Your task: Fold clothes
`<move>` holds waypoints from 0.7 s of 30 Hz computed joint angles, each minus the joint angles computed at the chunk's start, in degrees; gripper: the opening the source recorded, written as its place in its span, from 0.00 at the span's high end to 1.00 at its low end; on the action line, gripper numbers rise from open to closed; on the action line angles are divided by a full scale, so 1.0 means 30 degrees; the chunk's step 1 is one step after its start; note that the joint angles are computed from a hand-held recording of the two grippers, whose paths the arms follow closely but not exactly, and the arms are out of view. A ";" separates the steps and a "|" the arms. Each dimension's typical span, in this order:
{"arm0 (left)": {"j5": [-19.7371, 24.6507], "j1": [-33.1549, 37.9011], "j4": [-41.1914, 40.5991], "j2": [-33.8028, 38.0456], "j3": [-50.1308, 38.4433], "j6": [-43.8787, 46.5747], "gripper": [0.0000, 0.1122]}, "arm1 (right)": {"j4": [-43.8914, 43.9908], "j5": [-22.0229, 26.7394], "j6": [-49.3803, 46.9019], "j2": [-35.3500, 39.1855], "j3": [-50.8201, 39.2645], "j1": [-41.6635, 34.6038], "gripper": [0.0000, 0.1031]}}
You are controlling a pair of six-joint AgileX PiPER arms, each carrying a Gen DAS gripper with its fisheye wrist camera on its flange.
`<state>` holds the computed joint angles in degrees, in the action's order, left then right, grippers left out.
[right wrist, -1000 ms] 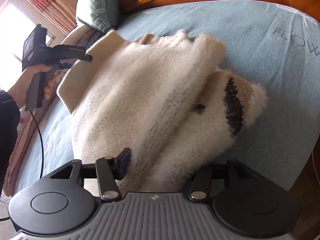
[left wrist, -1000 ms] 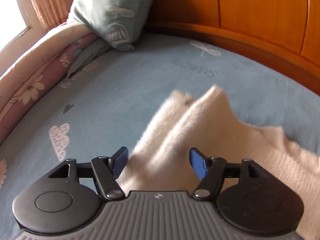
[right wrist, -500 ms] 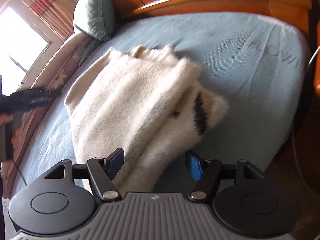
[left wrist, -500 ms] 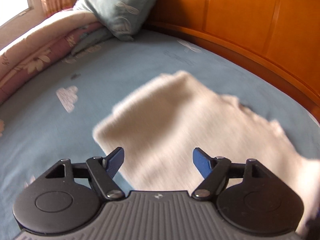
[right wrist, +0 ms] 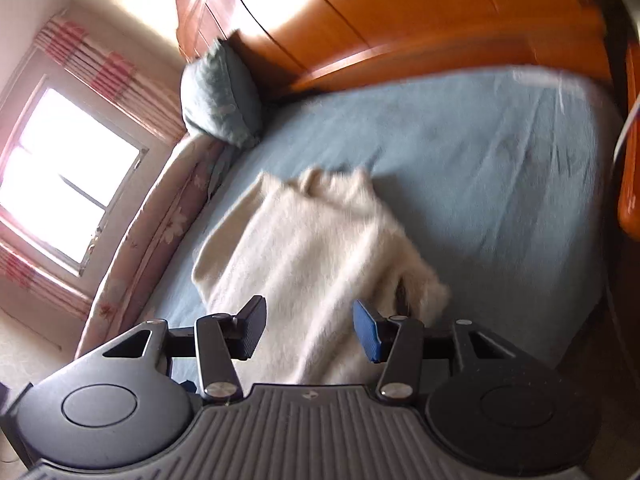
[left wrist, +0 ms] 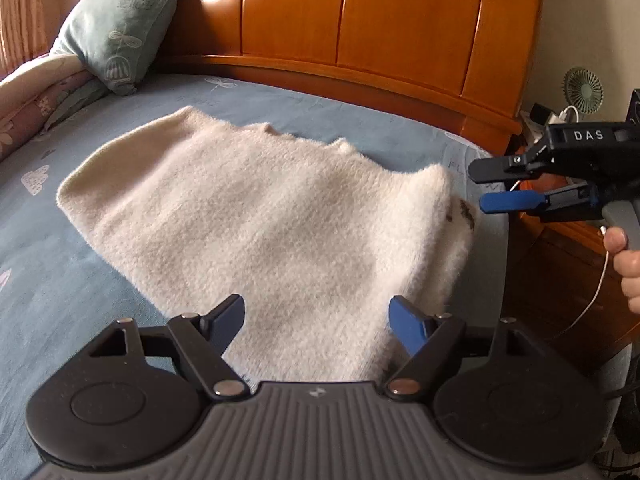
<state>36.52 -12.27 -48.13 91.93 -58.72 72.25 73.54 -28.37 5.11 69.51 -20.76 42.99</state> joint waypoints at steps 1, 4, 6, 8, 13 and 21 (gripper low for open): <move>-0.0684 0.0025 -0.0006 -0.0499 0.0763 -0.0009 0.29 | -0.1109 0.0420 0.1649 0.0175 0.0267 0.0079 0.47; -0.1278 0.0956 0.0020 -0.1462 0.2046 -0.0504 0.28 | -0.3974 0.0991 0.5617 0.1432 0.0621 0.0805 0.47; -0.0709 0.1967 0.0065 -0.1872 0.2504 -0.0889 0.27 | -0.4571 0.0211 0.7431 0.2465 0.0674 0.2272 0.40; -0.0647 0.2640 -0.0009 -0.2295 0.3071 -0.1194 0.27 | -0.7370 -0.0658 1.0900 0.3871 0.0732 0.2593 0.24; 0.0297 0.4295 -0.1045 -0.3377 0.4505 -0.0248 0.27 | -1.2524 -0.2744 1.5929 0.6941 0.0021 0.2125 0.20; 0.0736 0.5784 -0.1131 -0.4488 0.5447 0.0022 0.27 | -1.1674 -0.1358 1.5027 0.7815 -0.2112 0.1688 0.43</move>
<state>38.73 5.08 -51.52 78.46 -42.38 72.31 38.52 -32.44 50.19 92.95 -27.10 48.05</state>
